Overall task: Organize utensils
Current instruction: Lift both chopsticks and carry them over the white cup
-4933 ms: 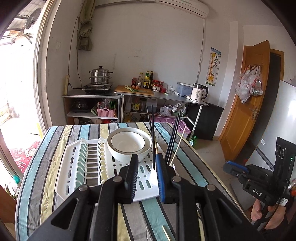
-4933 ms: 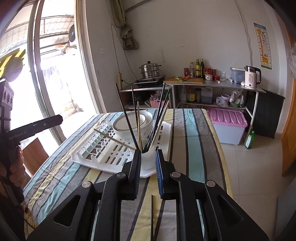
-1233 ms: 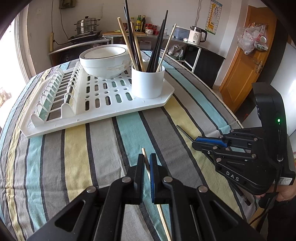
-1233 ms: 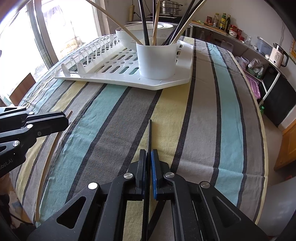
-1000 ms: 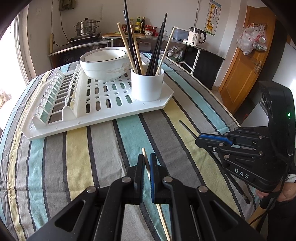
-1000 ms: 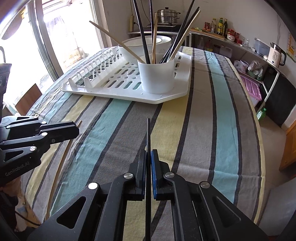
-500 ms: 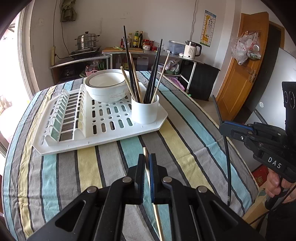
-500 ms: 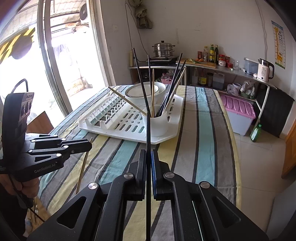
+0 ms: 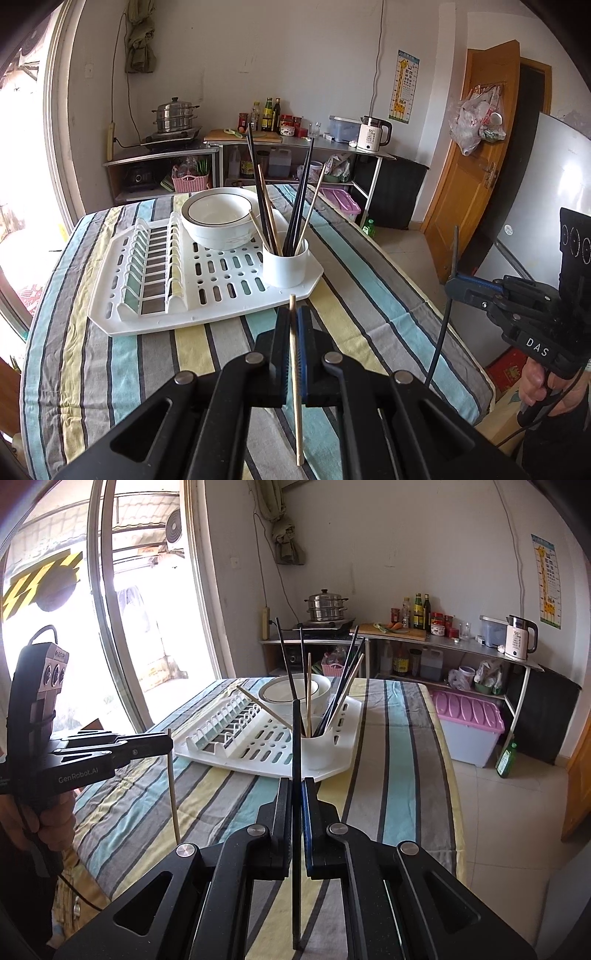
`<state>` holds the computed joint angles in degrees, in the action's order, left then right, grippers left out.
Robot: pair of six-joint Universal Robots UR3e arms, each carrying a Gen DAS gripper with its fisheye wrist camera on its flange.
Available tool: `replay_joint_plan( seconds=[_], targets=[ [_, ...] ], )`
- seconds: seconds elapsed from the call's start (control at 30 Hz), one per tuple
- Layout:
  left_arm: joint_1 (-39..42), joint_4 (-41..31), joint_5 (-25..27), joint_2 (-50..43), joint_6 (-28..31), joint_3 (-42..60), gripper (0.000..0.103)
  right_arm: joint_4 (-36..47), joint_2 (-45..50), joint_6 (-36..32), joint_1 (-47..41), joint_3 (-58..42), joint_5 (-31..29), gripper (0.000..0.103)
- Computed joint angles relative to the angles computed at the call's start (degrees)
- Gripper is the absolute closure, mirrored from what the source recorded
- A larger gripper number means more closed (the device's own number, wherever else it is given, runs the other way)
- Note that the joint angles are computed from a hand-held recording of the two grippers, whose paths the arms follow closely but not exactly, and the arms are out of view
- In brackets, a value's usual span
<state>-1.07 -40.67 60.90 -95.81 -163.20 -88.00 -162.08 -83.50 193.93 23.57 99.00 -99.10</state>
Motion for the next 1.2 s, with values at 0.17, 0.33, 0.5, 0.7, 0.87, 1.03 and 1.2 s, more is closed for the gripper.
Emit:
replay_joint_plan(
  seconds=[0.17,0.33,0.5,0.7,0.87,1.03,1.2],
  targets=[
    [0.5,-0.2,-0.6,1.1,0.2,-0.4,0.099,-1.1,-1.8,0.3,0.6,1.8,-0.9,0.098],
    [0.4,-0.5,-0.9,1.6,0.2,-0.2,0.099,-1.6,-2.5,0.5,0.8,2.1,-1.3,0.098],
    [-0.1,-1.1,-0.9,0.6,0.1,1.6,0.099,-1.5,-2.5,0.5,0.8,1.6,-1.7,0.098],
    [-1.7,-3.0,-0.1,-2.9,-0.1,7.4,0.099,-1.0,-2.6,0.2,-0.3,0.7,-1.5,0.098],
    [-3.7,-6.0,1.2,-7.6,-0.8,15.7,0.099,0.5,-1.3,-0.6,-1.0,-2.6,-1.7,0.098],
    [-5.6,-10.5,2.1,-13.9,-1.7,27.7,0.099,2.2,0.9,-1.5,-1.8,-7.4,-1.5,0.098],
    [-6.7,-16.9,2.7,-22.3,-3.4,44.7,0.099,3.8,3.5,-2.4,-3.8,-13.4,0.0,0.098]
  ],
)
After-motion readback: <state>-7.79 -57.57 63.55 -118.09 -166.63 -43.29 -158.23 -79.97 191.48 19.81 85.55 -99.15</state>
